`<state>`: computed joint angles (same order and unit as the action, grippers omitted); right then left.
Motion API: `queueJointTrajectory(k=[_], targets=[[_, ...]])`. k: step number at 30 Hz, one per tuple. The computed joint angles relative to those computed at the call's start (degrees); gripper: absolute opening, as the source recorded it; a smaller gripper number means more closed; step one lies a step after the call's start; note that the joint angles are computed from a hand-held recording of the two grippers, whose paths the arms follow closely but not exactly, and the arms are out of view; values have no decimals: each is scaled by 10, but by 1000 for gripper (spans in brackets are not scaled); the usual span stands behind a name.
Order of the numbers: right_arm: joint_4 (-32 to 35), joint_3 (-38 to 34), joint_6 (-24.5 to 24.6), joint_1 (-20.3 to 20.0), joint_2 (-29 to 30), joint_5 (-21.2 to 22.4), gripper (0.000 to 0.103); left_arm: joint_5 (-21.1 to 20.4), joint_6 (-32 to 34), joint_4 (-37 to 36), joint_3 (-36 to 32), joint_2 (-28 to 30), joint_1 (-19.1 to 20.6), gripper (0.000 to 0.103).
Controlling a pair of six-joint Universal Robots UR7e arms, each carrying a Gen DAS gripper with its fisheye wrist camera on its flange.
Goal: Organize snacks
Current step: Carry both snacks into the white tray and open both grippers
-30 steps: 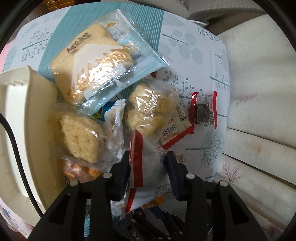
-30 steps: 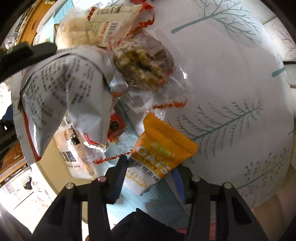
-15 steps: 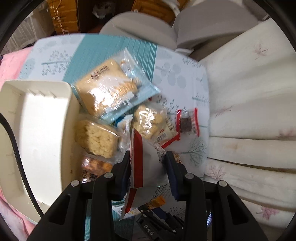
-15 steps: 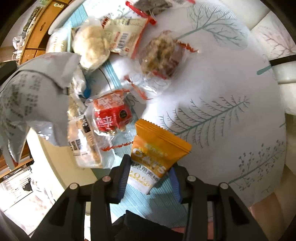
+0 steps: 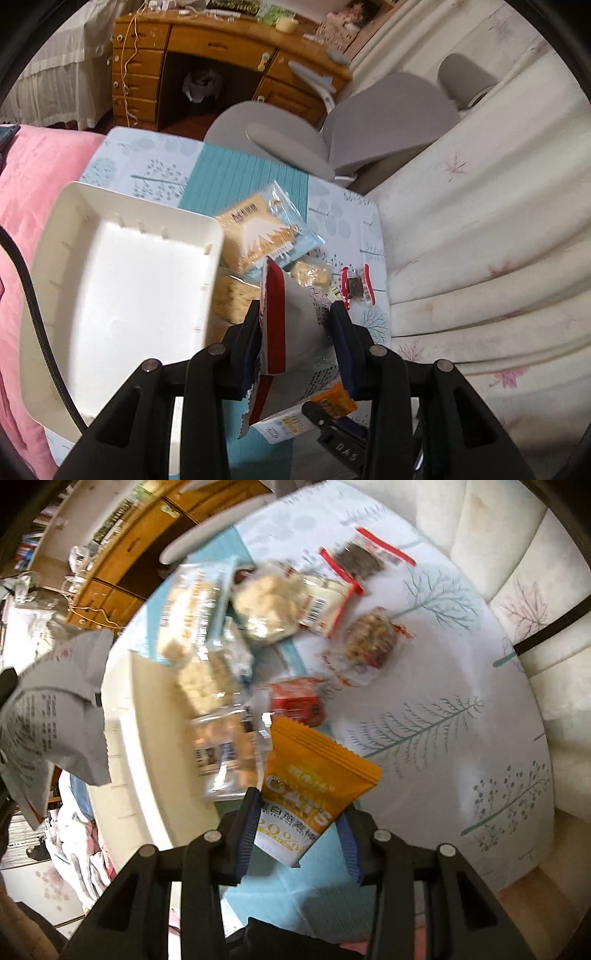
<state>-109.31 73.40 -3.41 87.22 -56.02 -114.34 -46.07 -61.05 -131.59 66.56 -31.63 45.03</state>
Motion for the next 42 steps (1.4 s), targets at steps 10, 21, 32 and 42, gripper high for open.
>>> queueJointTrajectory(k=[10,21,32,42], targets=[[-124,78,10,40,-36,24,41,41,37,-78,185,-128,-34,35],[-249,179,8,82,-60,88,41,42,5,-27,309,-238,-40,35],[-274,231,7,111,-55,120,41,32,28,22,348,-279,-28,36],[-265,242,32,107,-54,132,38,45,14,58,339,-276,-29,75]])
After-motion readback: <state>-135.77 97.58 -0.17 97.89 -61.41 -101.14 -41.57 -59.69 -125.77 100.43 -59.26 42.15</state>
